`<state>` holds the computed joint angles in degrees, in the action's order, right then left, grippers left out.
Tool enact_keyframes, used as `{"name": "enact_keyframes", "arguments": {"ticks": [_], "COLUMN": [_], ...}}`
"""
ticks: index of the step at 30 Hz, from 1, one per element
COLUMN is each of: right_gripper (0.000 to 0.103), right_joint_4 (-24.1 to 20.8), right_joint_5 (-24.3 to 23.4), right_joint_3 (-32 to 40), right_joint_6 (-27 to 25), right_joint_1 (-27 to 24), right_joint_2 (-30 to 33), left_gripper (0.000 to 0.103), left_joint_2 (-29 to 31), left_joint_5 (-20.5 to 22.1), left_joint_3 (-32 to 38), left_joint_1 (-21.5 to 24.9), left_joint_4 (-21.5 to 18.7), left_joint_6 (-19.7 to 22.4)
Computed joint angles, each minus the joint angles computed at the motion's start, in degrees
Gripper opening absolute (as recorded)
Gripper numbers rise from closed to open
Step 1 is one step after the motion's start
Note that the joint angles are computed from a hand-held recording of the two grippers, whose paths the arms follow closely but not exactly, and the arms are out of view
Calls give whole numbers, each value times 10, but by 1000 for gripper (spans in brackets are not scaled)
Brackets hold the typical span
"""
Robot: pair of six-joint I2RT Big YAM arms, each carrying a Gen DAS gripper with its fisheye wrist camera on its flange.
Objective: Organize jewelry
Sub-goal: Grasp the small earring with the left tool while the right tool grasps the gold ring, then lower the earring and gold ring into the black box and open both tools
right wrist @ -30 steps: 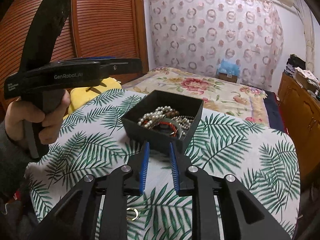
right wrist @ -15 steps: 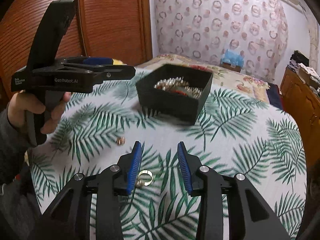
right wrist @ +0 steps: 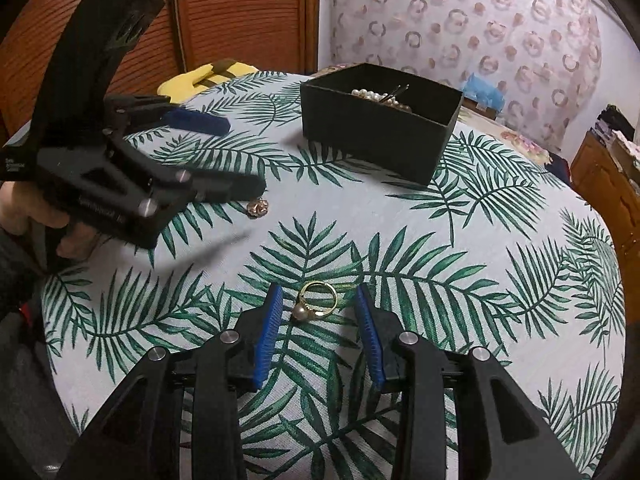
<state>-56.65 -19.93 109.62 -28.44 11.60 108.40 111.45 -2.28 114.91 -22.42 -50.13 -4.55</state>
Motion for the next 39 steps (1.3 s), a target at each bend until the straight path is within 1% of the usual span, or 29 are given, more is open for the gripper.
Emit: {"name": "enact_keyframes", "arguments": {"ticks": [1,4,6,8,9,12,13,14,16,18,20,23,24,26,33,36,39], "right_gripper": [40,22,20,14,14,14,14,14,14,14,14,14,14,14,14,14,14], "right_joint_4": [-1,-1,-4,-3,-4,1,3,4,7,11,15,18,19,20,20,19,15], "right_joint_5": [1,3,3,2,-1,-2,-2,-3,-5,-9,-12,-17,-18,-19,-22,-26,-25], "right_joint_3": [1,3,4,4,4,3,3,5,5,6,5,7,7,9,31,60,102], "right_joint_6": [0,0,-2,-4,-4,1,3,5,7,10,13,17,18,19,25,29,33], "right_joint_1": [0,0,0,-1,-3,-7,-7,-8,-10,-11,-12,-14,-14,-15,-16,-16,-15], "right_joint_2": [0,1,1,0,-1,-3,-3,-1,-2,-3,-5,-6,-6,-6,1,12,29], "left_gripper": [93,93,91,79,77,65,58,53,50,44,33,22,14,14,14,14,14], "left_joint_2": [0,-3,-5,-4,-2,2,5,8,10,12,14,17,17,17,13,16,28], "left_joint_5": [2,9,18,24,25,28,29,30,26,22,19,18,24,36,29,22,15], "left_joint_3": [-2,-6,-9,-7,-5,2,5,9,12,15,19,24,25,26,31,44,79], "left_joint_1": [-1,-4,-4,-6,-7,-11,-12,-12,-14,-15,-16,-16,-16,-15,-11,-8,-5], "left_joint_4": [-1,-3,-4,-11,-14,-24,-29,-34,-36,-37,-39,-41,-43,-43,-28,-26,-33], "left_joint_6": [3,9,12,18,20,28,31,32,37,39,38,42,45,47,36,34,40]}}
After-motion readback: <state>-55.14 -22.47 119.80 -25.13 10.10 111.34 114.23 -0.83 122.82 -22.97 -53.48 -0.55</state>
